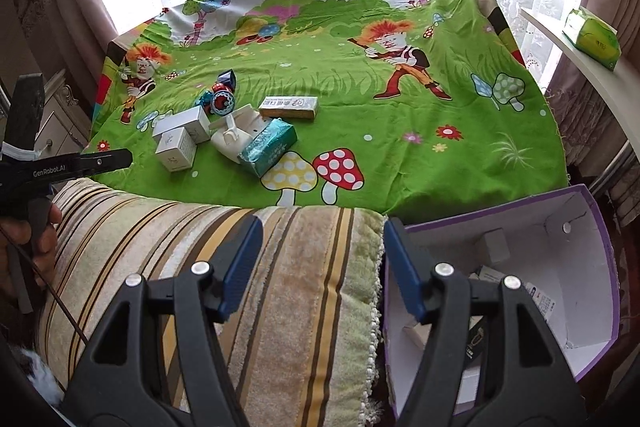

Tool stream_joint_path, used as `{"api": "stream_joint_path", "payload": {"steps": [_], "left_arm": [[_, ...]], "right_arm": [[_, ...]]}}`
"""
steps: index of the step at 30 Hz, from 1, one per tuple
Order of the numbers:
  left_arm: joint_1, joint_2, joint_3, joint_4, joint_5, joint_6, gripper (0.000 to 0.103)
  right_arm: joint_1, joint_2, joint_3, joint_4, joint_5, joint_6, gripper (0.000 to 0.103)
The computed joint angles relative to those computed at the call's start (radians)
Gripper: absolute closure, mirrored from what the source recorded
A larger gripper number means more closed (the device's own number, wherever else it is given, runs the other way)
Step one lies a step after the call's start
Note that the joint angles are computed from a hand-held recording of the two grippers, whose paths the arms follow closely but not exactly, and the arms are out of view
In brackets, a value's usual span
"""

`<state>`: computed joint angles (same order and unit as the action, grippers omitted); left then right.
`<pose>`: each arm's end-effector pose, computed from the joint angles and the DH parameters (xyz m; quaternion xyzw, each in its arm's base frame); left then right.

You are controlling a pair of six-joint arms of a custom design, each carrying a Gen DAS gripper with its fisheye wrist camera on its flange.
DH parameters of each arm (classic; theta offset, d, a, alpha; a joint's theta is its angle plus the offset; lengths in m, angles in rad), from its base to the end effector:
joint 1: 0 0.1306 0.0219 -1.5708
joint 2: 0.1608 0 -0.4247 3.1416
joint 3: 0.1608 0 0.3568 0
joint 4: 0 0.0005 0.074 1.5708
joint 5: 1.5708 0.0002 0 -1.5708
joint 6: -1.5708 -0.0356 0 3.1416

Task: Organize rigid objects
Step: 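Move both tools back over the table toward the remaining items, then grasp the small red-logo white box with left tool while right tool grasps the white plastic stand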

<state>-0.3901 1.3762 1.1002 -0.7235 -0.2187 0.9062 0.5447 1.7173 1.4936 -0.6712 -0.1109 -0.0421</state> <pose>0.3815 -0.1490 0.3662 -0.2731 0.9143 -0.0856 0.2865 0.4828 0.2965 0.3708 -0.2520 0.9078 0.1458 0.3018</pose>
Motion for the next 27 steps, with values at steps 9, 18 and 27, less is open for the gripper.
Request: {"api": "stream_joint_path", "payload": {"steps": [9,18,27], "left_arm": [[0.068,0.110,0.085,-0.078,0.044,0.026,0.032],[0.124,0.202,0.138,-0.110,0.084,0.040,0.038],[0.144,0.221,0.126,-0.085,0.115,0.035,0.060]], "right_arm": [[0.056,0.077,0.099,-0.030,-0.006,0.047,0.037],[0.094,0.166,0.228,-0.076,0.003,0.107,0.037],[0.125,0.276,0.384,-0.151,-0.004,0.174,0.037]]}}
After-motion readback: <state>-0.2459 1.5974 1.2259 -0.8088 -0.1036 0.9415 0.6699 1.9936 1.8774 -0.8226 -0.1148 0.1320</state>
